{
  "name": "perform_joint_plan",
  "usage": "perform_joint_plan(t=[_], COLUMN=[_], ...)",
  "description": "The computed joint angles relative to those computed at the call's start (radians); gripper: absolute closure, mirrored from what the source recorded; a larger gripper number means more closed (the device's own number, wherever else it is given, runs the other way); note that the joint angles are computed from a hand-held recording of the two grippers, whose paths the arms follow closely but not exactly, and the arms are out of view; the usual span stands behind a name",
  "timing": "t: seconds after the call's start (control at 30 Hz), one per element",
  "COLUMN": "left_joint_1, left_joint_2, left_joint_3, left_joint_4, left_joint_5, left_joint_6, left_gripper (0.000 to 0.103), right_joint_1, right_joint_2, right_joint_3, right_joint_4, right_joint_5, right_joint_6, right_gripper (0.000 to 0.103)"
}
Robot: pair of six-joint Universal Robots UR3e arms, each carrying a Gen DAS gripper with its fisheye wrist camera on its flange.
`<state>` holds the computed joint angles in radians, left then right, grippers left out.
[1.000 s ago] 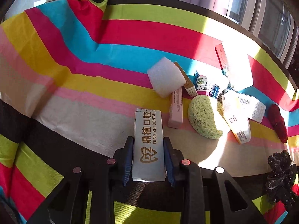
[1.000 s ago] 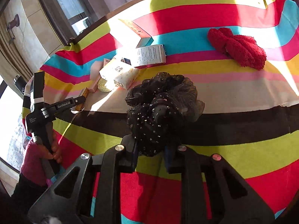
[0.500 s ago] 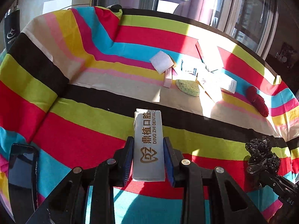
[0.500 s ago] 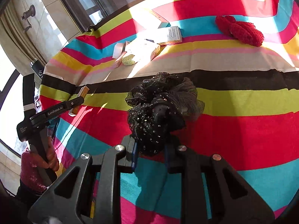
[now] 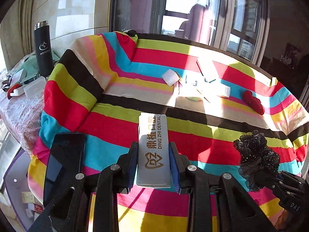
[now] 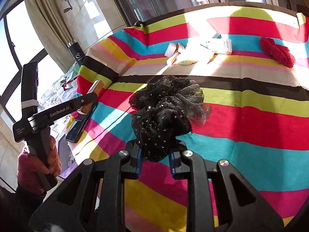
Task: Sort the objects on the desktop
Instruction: 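Carry the dental box and bath puff to the bin and open both tools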
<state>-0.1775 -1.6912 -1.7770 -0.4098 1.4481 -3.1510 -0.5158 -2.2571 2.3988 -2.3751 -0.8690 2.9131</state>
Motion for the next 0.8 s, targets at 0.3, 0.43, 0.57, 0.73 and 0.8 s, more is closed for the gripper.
perform_joint_plan(t=[0.3,0.43,0.57,0.73,0.8], left_joint_1=[0.146,0.267,0.412,0.587,0.659], left_joint_2=[0.231,0.340,0.433,0.463,0.450], left_joint_3=[-0.209,-0.279,-0.353,-0.383,-0.372], left_joint_4=[0.014,0.014,0.005,-0.025,-0.039], left_joint_5=[-0.111,-0.167,-0.231,-0.286,-0.309], left_joint_6=[0.089,0.144,0.172,0.209,0.221], left_gripper=[0.071,0.071,0.071,0.071,0.071], right_joint_1=[0.286,0.425,0.555,0.703,0.751], right_joint_2=[0.126,0.272,0.429,0.668,0.772], right_joint_3=[-0.067,-0.159,-0.259,-0.475,-0.589], right_joint_4=[-0.214,-0.322,-0.419,-0.448,-0.434], right_joint_5=[-0.096,-0.121,-0.116,-0.084,-0.082], right_joint_6=[0.150,0.187,0.189,0.147,0.128], right_gripper=[0.078,0.078,0.078,0.078,0.078])
